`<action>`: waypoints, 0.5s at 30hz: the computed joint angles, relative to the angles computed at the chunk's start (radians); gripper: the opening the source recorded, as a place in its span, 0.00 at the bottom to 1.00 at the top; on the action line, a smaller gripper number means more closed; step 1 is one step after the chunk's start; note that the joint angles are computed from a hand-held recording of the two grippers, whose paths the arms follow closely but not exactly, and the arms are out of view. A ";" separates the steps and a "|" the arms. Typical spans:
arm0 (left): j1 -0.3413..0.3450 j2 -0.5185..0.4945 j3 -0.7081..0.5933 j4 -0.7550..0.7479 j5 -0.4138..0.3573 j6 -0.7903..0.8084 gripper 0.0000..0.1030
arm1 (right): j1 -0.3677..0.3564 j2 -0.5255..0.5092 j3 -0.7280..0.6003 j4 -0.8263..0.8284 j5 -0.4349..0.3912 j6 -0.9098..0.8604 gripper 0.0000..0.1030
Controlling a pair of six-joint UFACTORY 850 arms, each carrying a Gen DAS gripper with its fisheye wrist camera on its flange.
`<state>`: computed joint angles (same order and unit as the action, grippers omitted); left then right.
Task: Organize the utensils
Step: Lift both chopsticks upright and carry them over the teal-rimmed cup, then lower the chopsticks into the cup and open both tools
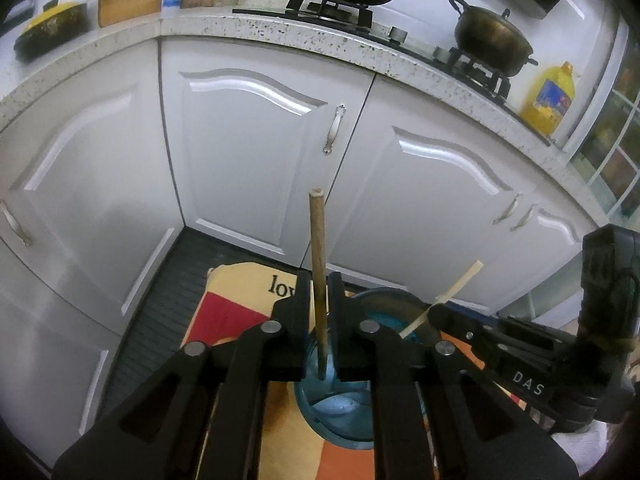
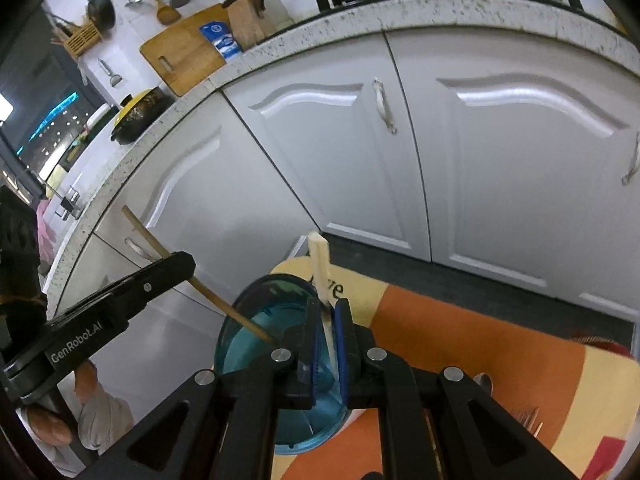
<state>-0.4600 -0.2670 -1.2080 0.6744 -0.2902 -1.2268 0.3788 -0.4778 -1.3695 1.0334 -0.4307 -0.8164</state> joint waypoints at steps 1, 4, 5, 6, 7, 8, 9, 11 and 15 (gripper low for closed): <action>0.000 0.002 0.002 -0.005 0.002 0.003 0.19 | -0.001 0.006 0.009 0.017 0.001 -0.014 0.26; 0.000 0.014 0.016 -0.006 0.011 -0.004 0.32 | -0.012 0.037 0.052 0.096 -0.003 -0.087 0.31; -0.002 0.019 0.022 0.003 0.010 -0.016 0.34 | -0.014 0.045 0.062 0.108 -0.003 -0.095 0.31; -0.004 0.024 0.026 0.011 0.007 -0.025 0.36 | -0.015 0.056 0.075 0.122 0.000 -0.105 0.31; -0.007 0.030 0.033 0.023 0.004 -0.039 0.37 | -0.018 0.070 0.092 0.142 0.005 -0.123 0.31; -0.010 0.036 0.038 0.030 0.001 -0.049 0.39 | -0.018 0.082 0.106 0.150 0.010 -0.130 0.31; -0.014 0.044 0.046 0.042 0.000 -0.063 0.40 | -0.017 0.092 0.117 0.151 0.016 -0.132 0.31; -0.024 0.061 0.061 0.076 -0.008 -0.102 0.40 | -0.016 0.115 0.144 0.158 0.028 -0.142 0.32; -0.060 0.094 0.088 0.204 -0.052 -0.223 0.42 | -0.009 0.169 0.207 0.159 0.076 -0.146 0.32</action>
<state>-0.5204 -0.1726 -1.1203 0.8786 -0.3424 -1.4502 0.3697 -0.3083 -1.1627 1.1928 -0.3542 -0.9626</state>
